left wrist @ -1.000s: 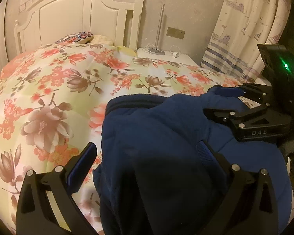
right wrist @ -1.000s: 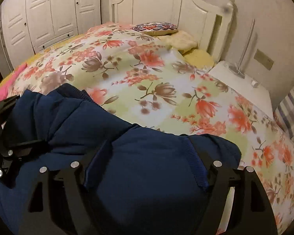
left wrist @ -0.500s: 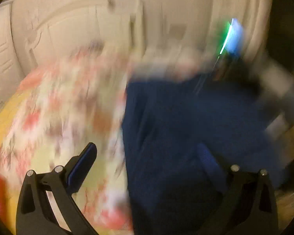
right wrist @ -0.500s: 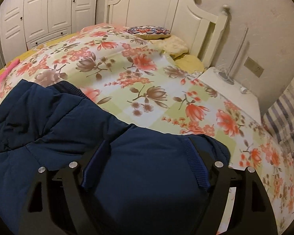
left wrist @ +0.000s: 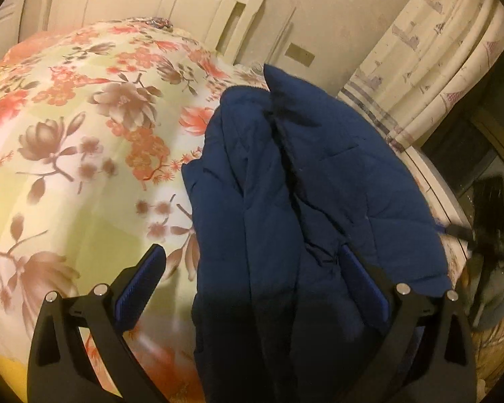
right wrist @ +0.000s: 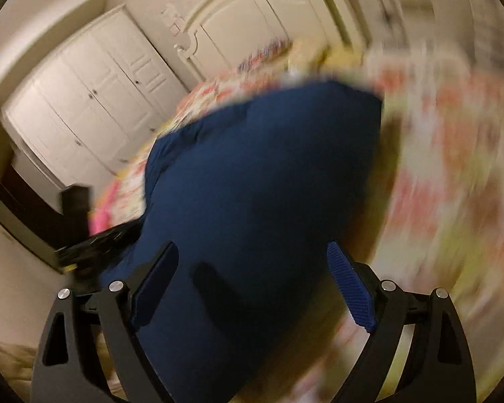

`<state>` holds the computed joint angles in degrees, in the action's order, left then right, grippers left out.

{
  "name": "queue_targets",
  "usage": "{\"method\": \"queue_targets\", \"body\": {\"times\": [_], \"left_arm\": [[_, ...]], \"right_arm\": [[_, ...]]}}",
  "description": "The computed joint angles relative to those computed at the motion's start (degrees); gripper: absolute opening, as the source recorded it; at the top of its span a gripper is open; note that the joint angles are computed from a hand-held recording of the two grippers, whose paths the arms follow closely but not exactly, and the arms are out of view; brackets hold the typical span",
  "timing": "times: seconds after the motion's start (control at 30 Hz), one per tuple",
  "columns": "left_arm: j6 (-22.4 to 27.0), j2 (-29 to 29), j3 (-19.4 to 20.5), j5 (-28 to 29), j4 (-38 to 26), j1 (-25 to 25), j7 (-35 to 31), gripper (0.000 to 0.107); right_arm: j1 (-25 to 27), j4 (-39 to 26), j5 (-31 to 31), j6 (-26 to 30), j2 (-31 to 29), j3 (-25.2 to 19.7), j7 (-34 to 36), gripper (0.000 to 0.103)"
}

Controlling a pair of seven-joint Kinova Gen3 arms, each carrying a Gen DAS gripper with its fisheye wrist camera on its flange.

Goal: Fold large clothes

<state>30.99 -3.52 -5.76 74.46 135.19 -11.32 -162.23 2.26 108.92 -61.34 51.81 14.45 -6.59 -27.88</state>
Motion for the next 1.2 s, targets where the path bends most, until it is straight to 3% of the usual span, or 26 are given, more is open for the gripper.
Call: {"method": "queue_targets", "body": {"times": [0.07, 0.2, 0.3, 0.43, 0.5, 0.53, 0.6, 0.67, 0.73, 0.8, 0.87, 1.0, 1.2], "left_arm": [[0.9, 0.7, -1.1, -2.0, -0.9, 0.9, 1.8, 0.101], [3.9, 2.5, -9.8, -3.7, -1.3, 7.1, 2.1, 0.101], [4.2, 2.0, -9.9, -6.3, -1.6, 6.2, 2.7, 0.101], [9.8, 6.3, -2.6, -6.0, -3.3, -3.2, 2.8, 0.101], [10.2, 6.6, 0.7, -7.1, -4.2, -6.0, 2.5, 0.101], [11.7, 7.2, 2.7, -8.0, -4.8, -8.5, 3.2, 0.101], [16.3, 9.1, 6.4, -7.3, -5.9, -13.8, 2.4, 0.101], [21.0, 13.3, 10.7, -3.3, -5.8, -18.1, -0.1, 0.089], [23.2, 14.3, 11.0, 0.0, -4.7, -19.8, -4.3, 0.083], [24.9, 13.8, 7.7, 4.3, -2.9, -17.2, -8.1, 0.071], [25.8, 13.4, 3.7, 8.9, -2.0, -12.0, -11.1, 0.064], [23.1, 14.2, 1.0, 17.2, -5.4, -1.9, -13.1, 0.063], [14.3, 19.7, 0.5, 21.5, -20.8, 12.1, -6.4, 0.063]], "right_arm": [[1.4, 0.8, -1.2, 4.1, 3.1, 0.0, -0.7, 0.087], [2.5, 1.7, -4.9, 6.6, 6.1, -0.7, 0.7, 0.087], [2.3, 0.5, -4.2, 7.8, 7.3, -0.8, -0.4, 0.087], [1.1, -1.0, -5.6, 10.9, 10.7, 0.5, 0.7, 0.089], [-2.6, -1.0, -6.3, 11.3, 10.3, 4.4, 1.4, 0.089], [-4.7, -1.4, -5.8, 11.1, 10.0, 5.4, 1.8, 0.099], [-9.3, -0.1, -6.3, 7.8, 8.0, 8.3, 5.3, 0.099], [-10.1, 3.2, -9.6, 3.2, 5.1, 7.2, 9.9, 0.095], [-6.6, 6.3, -12.6, -1.2, 1.8, 2.6, 14.6, 0.084], [-1.6, 8.4, -15.8, -3.6, -0.4, -2.7, 19.2, 0.079], [1.2, 9.8, -19.8, -4.9, -2.6, -4.8, 23.9, 0.077], [-0.6, 8.4, -22.8, -4.6, -5.5, 0.7, 28.6, 0.076], [3.3, 0.9, -23.0, -3.1, -2.5, 4.9, 28.4, 0.076]]}}
